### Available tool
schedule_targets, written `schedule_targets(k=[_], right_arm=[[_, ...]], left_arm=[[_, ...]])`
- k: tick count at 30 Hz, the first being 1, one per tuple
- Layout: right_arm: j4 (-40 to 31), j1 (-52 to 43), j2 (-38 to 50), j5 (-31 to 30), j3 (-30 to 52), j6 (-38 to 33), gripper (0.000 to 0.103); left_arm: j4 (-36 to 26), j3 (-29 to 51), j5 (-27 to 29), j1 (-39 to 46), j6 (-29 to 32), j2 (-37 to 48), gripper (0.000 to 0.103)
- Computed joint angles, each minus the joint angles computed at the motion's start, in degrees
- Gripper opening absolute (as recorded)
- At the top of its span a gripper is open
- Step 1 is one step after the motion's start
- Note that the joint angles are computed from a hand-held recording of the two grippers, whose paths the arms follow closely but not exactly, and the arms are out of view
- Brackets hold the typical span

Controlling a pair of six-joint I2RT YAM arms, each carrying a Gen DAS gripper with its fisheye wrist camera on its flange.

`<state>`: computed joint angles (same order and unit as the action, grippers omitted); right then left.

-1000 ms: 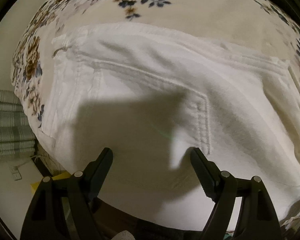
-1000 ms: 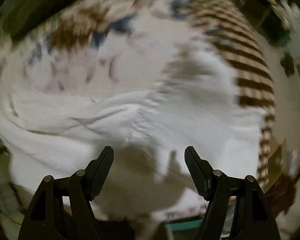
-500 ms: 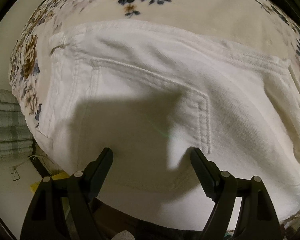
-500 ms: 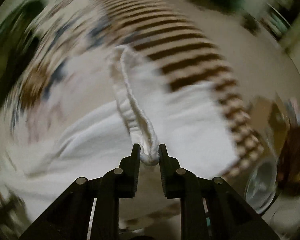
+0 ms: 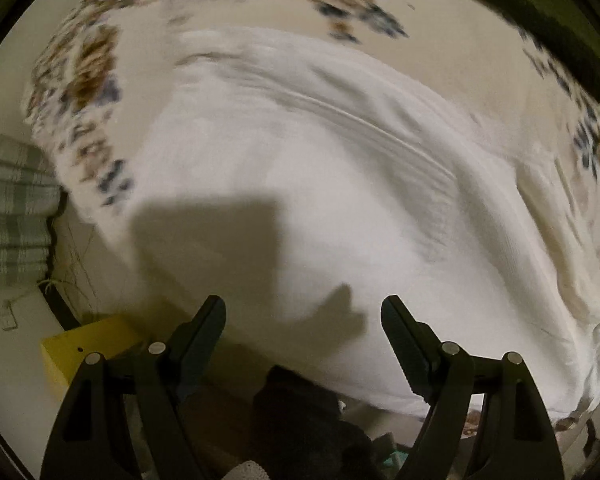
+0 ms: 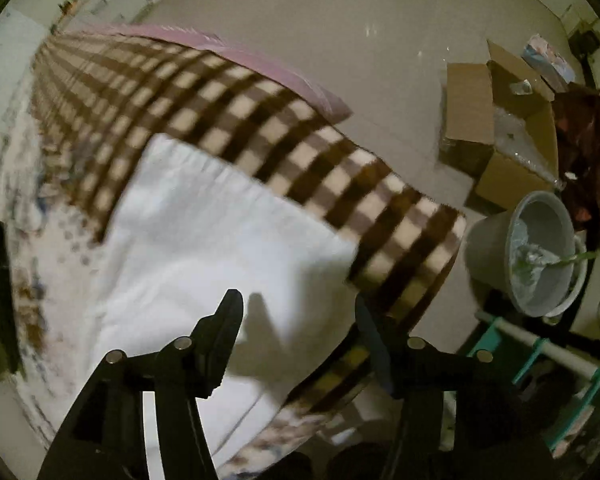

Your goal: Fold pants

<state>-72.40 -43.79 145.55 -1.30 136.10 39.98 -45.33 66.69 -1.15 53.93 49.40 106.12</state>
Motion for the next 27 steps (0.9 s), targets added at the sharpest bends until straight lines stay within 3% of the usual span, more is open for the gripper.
schedule_targets(k=[2,5,9,11,16,20,22,25,26,27], right_arm=[[5.5,2.0,-8.0,-2.5,-11.8,2.4,0.061],[13.0,6.5,-14.8,-11.0,-25.2,7.2,0.061],[21.2,15.7,-14.9,-23.6,-33.7,14.3,0.061],[26.0,21.5,-13.2,-27.2,-35.5,18.3,0.061],[33.7,32.7,-8.5,-29.6,-33.5,29.5,0.061],[38.2,37.8,-6.8,-27.5,-31.9,37.3,0.060],[37.7,39.4,-5.4,-25.5,-29.6,38.4,0.048],[34.9,41.6,-2.3,-22.5,-24.2,39.0,0.046],[34.5,41.8,-1.6,-22.2,-23.4,39.1,0.046],[34.1,42.1,-0.6,-22.0,-22.3,39.2,0.046]], left_arm=[[-1.1,4.9,0.6,2.1,0.3,2.6,0.079],[-1.2,13.0,0.6,3.8,-1.2,9.0,0.079],[-4.1,24.2,0.4,4.3,-5.1,18.3,0.079],[-7.6,30.6,0.5,4.6,-7.4,23.2,0.079],[-21.8,50.7,2.2,7.8,-10.8,35.1,0.079],[-27.7,61.3,3.9,9.3,-10.6,41.2,0.079],[-32.5,68.2,5.8,9.4,-11.1,45.3,0.078],[-36.9,74.0,7.6,8.5,-11.4,49.9,0.077],[-34.9,71.9,6.9,8.0,-11.4,49.7,0.072],[-35.1,72.5,7.2,8.0,-11.4,50.6,0.048]])
